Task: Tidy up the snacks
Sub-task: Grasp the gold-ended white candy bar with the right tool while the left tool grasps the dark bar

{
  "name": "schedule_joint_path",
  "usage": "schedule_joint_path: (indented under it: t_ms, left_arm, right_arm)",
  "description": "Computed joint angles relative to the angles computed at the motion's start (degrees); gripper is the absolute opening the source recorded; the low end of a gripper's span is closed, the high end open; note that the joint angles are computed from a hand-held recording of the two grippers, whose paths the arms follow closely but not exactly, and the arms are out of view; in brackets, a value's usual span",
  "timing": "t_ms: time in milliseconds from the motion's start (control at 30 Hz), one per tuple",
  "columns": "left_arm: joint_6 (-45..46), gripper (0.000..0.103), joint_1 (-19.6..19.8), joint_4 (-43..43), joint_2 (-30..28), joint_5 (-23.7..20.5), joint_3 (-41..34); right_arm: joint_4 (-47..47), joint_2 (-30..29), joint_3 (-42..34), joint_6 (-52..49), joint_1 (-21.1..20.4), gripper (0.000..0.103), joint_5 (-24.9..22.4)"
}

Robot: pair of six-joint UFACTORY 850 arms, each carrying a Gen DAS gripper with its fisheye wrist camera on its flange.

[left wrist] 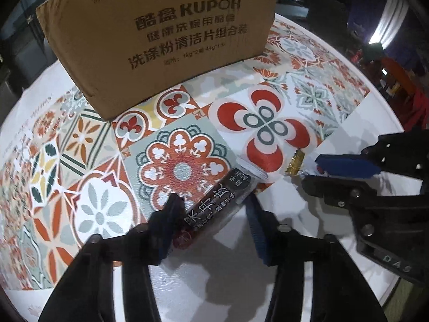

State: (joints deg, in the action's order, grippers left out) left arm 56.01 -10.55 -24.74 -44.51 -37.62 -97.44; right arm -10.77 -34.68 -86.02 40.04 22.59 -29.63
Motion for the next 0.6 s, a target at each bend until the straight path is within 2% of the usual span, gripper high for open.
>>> schedule_joint_path:
  t_ms: [33,133,500,600]
  left_arm:
    - [-0.11,0.030,0.04,-0.38,0.10,0.00,0.10]
    - [-1.08,0.019,0.11,-0.52,0.69,0.36,0.81]
    - [-1.87,0.018,1.71,-7.78,3.33,-1.43,3.32]
    - [-1.01,0.018,2.03,-10.25,4.64,-0.75,4.46]
  right_arm:
    - [0.08,0.01,-0.02,0.11,0.00,0.020,0.04]
    - [0.27,0.39,0.55,0.17,-0.28,0.021,0.72]
    - [-0.83,2.23,2.60,1.57,-0.74,0.021,2.74]
    - [-1.10,2.86,3.10,1.99,-0.87,0.021,3.33]
